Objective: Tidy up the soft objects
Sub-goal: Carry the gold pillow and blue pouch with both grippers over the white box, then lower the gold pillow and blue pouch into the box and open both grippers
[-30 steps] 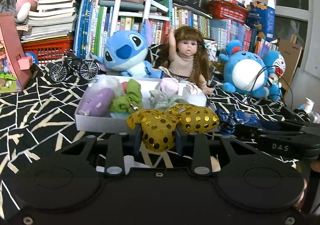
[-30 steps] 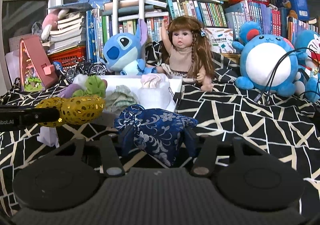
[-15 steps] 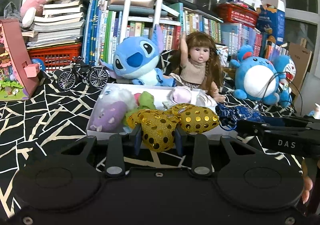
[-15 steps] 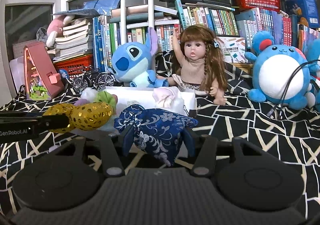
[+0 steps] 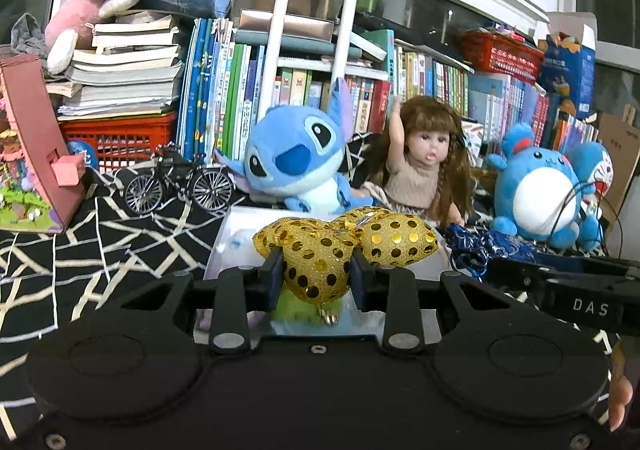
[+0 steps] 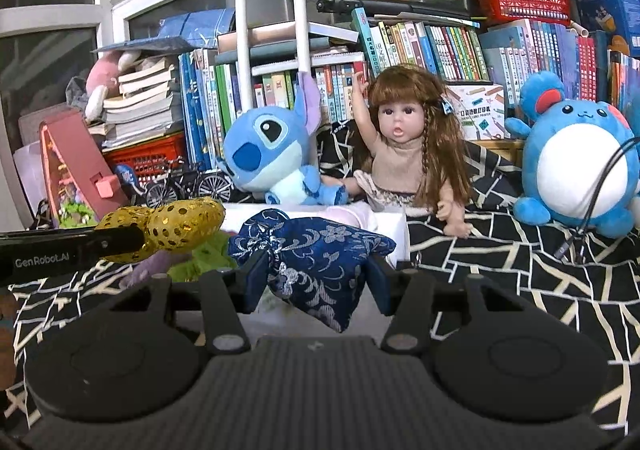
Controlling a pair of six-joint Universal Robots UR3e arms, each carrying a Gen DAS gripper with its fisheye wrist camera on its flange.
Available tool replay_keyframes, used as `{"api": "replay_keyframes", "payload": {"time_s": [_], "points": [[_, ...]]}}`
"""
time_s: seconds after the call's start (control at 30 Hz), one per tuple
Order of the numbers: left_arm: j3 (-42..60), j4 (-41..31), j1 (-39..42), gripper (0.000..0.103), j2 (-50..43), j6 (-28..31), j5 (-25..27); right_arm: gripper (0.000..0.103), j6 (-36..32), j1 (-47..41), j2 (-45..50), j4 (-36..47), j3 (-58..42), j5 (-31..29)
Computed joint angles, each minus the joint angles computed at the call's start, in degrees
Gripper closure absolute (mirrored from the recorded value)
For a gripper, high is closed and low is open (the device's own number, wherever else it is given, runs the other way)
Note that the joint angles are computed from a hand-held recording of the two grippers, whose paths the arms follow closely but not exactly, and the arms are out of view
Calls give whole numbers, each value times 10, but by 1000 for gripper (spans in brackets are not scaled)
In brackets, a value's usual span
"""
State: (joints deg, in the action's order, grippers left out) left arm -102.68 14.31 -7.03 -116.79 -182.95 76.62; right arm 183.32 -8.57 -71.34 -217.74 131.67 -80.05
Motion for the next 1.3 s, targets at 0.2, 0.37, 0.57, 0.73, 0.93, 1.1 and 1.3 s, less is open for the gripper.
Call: {"api": "replay_keyframes", "payload": {"time_s": [0.2,0.37,0.57,0.73,0.93,1.1,1.3], "points": [[138,-104,5,71,-49,-9,13,46,6,2,-1,86,-79,-1],[253,-169,5,71,-108,-39,28,46,19,0,13,162,-153,5],[428,-305,13,71,-185,-49,4,46,42,5,44,256,-249,8],[606,-437,24,70,-262,-56,-16,46,59,14,67,362,-346,4],[789,-559,16,70,-358,-40,-1,46,85,27,129,473,-470,-6],[876,-616,9,70,-410,-36,12,46,93,33,164,502,-507,0],[968,-672,2,70,-464,-21,26,46,79,44,191,513,-529,-23]]}}
